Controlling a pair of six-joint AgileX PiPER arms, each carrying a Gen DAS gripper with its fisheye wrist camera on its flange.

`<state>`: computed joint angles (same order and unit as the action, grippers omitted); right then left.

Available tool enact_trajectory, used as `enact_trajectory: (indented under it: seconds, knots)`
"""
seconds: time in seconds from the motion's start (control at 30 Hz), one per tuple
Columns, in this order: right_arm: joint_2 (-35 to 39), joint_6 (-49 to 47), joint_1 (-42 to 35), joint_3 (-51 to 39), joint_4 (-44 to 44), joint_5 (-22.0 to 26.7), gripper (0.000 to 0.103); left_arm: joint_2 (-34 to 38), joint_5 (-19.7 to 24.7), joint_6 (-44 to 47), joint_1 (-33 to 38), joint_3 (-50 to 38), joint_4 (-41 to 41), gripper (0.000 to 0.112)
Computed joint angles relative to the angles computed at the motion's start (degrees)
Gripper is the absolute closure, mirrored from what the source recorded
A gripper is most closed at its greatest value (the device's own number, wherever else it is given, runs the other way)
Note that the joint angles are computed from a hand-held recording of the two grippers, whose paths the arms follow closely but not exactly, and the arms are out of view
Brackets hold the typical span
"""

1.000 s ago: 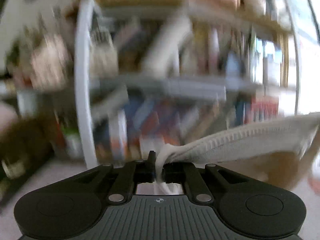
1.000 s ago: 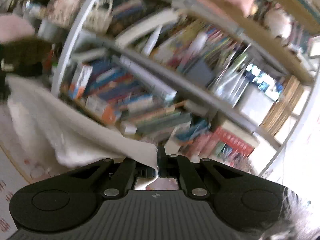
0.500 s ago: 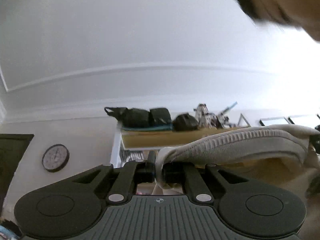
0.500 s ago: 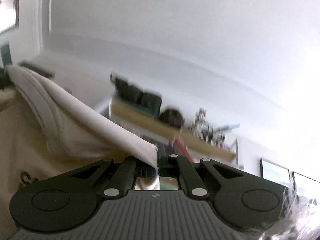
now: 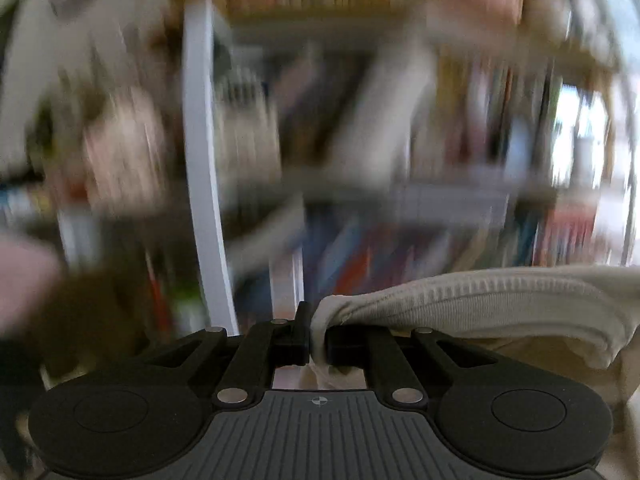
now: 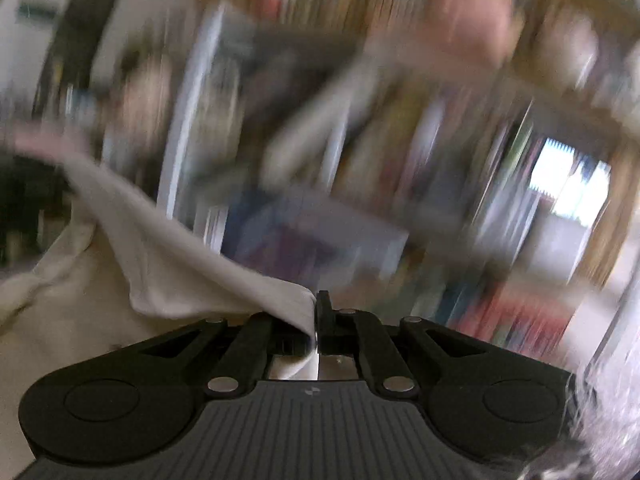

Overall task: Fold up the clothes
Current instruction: 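Lift the T-shirt with both grippers and shake it open in the air, then lower the T-shirt onto the mat and open both grippers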

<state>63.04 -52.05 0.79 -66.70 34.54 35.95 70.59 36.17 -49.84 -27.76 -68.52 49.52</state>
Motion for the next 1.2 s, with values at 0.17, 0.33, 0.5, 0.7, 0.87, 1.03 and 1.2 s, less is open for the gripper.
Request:
enact_trajectory:
  seconds: [0.17,0.33,0.5,0.7,0.87,1.03,1.2]
  knots:
    - [11.42,11.28,5.73,3.31,-10.59,-5.93,0.1,11.32,-3.0,3.88,4.65,-1.56,-6.58,0.105]
    - [25.81,17.0,6.18,-10.96,-15.35,-6.89,0.1,23.59,-1.67,12.72,8.15,-15.41,-13.65,0.105]
    - [38.6,24.88,5.45,-28.13,-20.89,-4.32,0.1,35.22,1.58,18.01,9.08,-30.05,-17.07,0.105]
    - [51.18,35.8,7.65,-42.59,-33.17,0.23,0.1,45.53,9.23,23.58,9.12,-44.84,-21.63,0.097]
    - [58.18,36.84,8.38,-50.8,-37.25,11.02,0.052,47.94,14.91,26.6,8.16,-47.35,-21.73,0.033]
    - [49.82,33.09,6.23,-36.13,-31.71,3.63,0.033,36.43,4.7,23.35,7.92,-28.69,-18.4,0.03]
    - [38.73,27.17,3.09,-21.15,-23.15,-0.38,0.03,22.91,-1.47,12.81,3.34,-9.92,-11.02,0.024]
